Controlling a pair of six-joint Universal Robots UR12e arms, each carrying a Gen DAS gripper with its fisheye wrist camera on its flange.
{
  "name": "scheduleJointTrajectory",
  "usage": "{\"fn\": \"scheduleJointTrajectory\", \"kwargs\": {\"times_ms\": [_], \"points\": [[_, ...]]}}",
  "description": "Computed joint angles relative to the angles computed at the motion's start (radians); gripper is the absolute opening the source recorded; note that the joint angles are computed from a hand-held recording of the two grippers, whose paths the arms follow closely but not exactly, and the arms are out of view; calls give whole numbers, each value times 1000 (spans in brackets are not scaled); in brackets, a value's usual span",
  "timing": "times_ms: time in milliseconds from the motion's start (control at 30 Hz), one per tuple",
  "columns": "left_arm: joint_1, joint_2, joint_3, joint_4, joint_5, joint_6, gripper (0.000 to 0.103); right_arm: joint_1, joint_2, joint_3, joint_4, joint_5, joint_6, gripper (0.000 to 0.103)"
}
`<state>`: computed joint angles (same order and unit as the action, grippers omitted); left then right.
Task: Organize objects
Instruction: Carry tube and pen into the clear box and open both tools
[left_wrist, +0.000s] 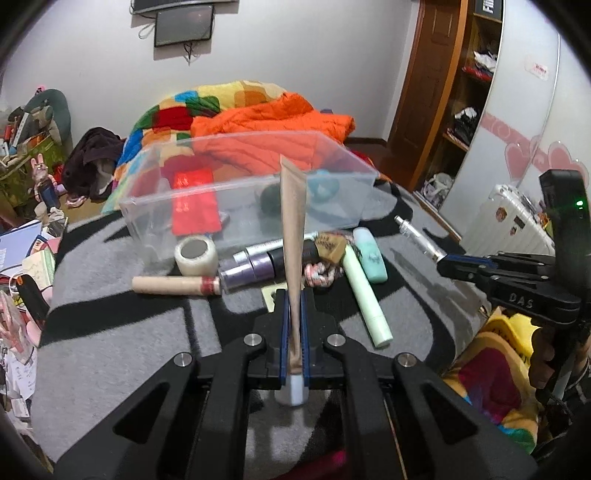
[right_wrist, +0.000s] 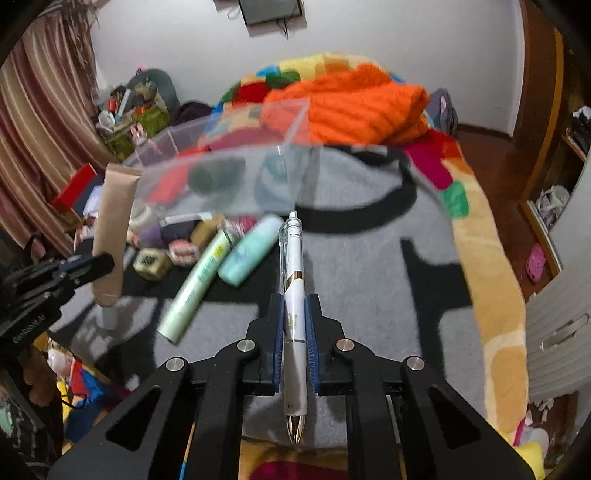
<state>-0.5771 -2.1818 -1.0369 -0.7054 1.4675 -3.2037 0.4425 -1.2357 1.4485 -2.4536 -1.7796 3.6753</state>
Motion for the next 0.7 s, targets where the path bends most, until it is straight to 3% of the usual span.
{"fn": "scheduleJointTrajectory", "kwargs": {"times_ms": [267, 700], "points": [[11, -10, 31, 49, 31, -45, 5, -4, 26, -61, -98, -7, -65, 10], [42, -51, 122, 78, 38, -116, 5, -23, 108, -196, -120, 2, -135, 10]]}}
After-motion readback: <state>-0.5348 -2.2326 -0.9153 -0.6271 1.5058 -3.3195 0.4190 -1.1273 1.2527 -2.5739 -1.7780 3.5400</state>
